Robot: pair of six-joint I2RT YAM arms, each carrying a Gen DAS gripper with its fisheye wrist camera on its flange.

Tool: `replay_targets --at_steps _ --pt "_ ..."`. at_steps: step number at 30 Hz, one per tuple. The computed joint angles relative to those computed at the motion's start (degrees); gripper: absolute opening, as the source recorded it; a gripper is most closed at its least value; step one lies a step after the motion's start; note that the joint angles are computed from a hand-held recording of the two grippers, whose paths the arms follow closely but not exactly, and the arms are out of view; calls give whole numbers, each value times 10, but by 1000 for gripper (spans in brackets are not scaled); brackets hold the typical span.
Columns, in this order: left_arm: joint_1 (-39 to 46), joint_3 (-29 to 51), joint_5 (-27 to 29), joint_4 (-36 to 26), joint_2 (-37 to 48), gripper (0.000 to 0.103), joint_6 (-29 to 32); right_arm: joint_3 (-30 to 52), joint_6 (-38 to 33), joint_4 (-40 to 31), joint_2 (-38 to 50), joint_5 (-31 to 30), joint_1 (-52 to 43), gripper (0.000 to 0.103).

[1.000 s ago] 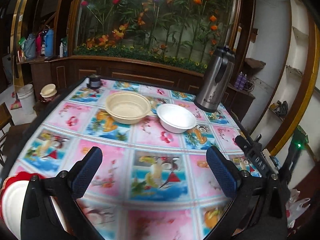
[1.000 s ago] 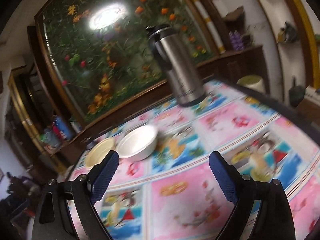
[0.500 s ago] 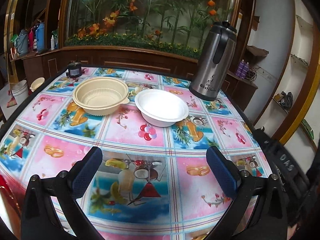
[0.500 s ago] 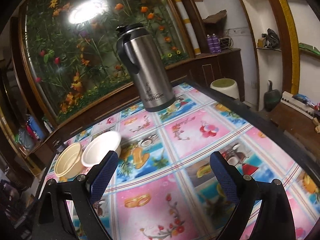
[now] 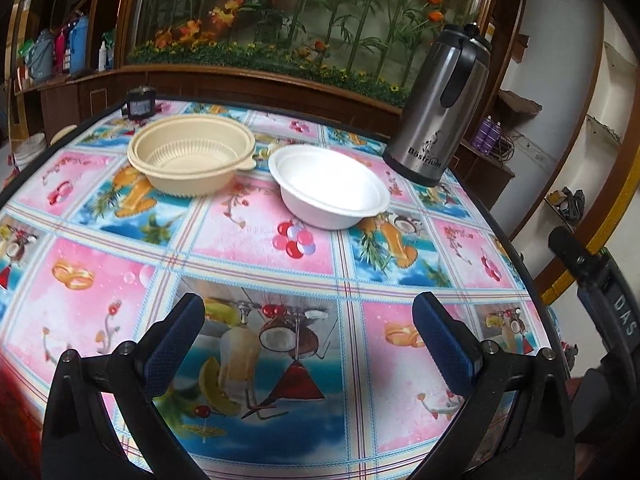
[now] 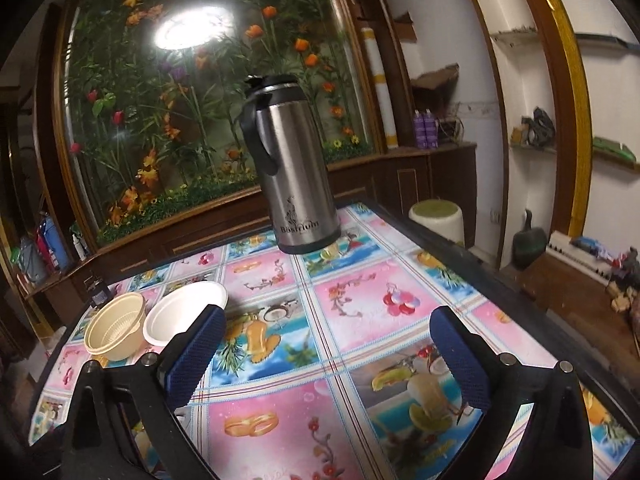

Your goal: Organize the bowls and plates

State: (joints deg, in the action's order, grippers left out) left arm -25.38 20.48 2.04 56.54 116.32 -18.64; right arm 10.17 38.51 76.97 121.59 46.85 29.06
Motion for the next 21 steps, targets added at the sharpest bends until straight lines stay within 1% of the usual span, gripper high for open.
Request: replay_targets --at_steps 4,5,6,8,11,17,21 --pt "7 13 26 -13 18 103 9 12 -13 -9 7 -3 -3 103" --pt "6 11 26 -10 17 103 12 16 -17 -16 6 -12 -7 103" --pt "6 10 26 -8 17 103 13 24 -18 -38 1 -18 -10 103" --pt "10 7 33 -6 13 103 16 31 -24 -47 3 -17 -10 103" --pt "14 7 41 -9 14 103 17 41 -34 -57 6 4 -2 103" --pt "13 21 53 -28 25 103 20 60 -36 -96 7 -7 -10 103" --pt "16 22 58 -33 26 103 19 62 -44 -91 11 3 -8 103"
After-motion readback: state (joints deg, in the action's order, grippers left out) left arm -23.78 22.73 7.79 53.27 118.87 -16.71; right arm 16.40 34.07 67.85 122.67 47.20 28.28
